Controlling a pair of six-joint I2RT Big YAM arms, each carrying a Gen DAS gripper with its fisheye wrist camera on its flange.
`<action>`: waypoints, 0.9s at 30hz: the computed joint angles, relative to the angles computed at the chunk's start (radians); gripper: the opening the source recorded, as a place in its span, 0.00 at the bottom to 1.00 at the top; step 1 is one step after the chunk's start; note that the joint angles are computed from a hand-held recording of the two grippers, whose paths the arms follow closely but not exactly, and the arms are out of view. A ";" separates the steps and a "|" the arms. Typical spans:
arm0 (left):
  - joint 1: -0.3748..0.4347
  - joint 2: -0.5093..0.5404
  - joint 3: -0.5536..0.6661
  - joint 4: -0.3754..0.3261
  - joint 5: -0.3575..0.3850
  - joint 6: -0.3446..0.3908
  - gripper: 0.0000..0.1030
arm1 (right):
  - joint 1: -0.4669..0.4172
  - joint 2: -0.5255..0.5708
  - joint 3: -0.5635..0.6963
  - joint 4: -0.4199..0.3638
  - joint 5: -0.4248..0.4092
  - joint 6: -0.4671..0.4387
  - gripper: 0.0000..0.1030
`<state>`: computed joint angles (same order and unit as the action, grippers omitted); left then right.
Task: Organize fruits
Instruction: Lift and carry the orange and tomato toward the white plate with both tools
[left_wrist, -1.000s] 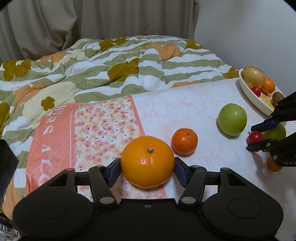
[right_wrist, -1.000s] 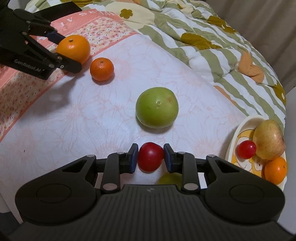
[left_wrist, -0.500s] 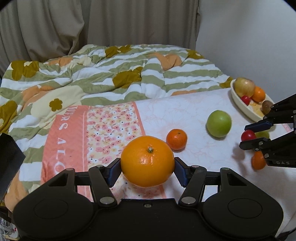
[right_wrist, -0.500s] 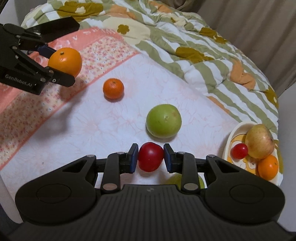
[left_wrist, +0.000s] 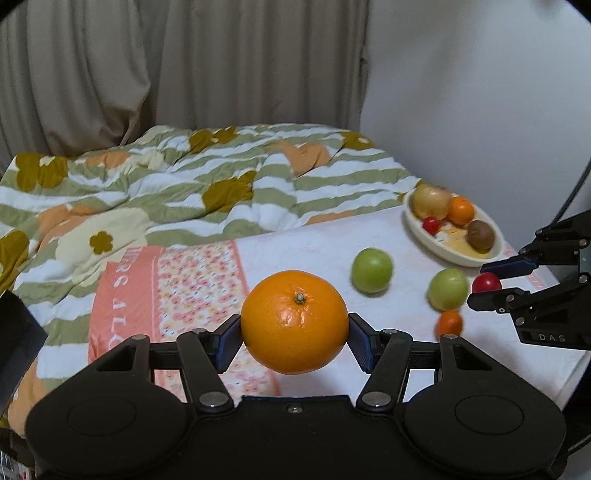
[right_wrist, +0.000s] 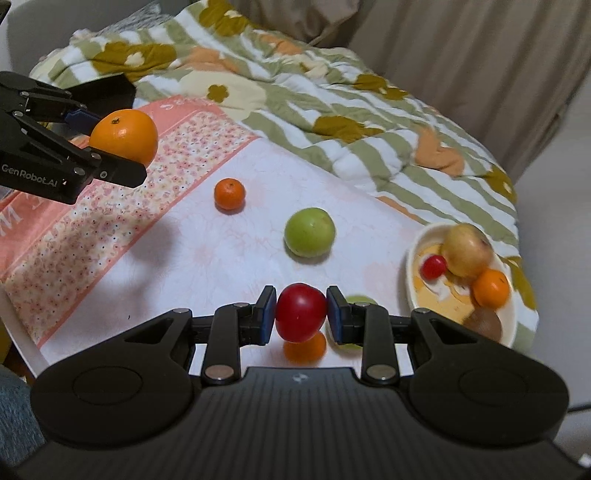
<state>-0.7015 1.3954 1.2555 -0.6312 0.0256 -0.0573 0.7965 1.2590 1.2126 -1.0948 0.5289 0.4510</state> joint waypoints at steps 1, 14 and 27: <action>-0.007 -0.004 0.002 0.002 0.001 0.001 0.63 | 0.007 -0.014 -0.004 -0.012 0.011 0.019 0.43; -0.145 0.026 0.098 0.018 -0.103 -0.072 0.63 | -0.049 -0.243 -0.111 -0.046 0.071 0.002 0.43; -0.315 0.234 0.343 -0.038 -0.308 -0.259 0.63 | -0.471 -0.461 -0.250 0.108 -0.241 -0.404 0.43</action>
<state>-1.0168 1.6298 1.5982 -0.6691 -0.2828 -0.3162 0.3257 0.7979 0.9626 -0.9869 0.2884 0.0471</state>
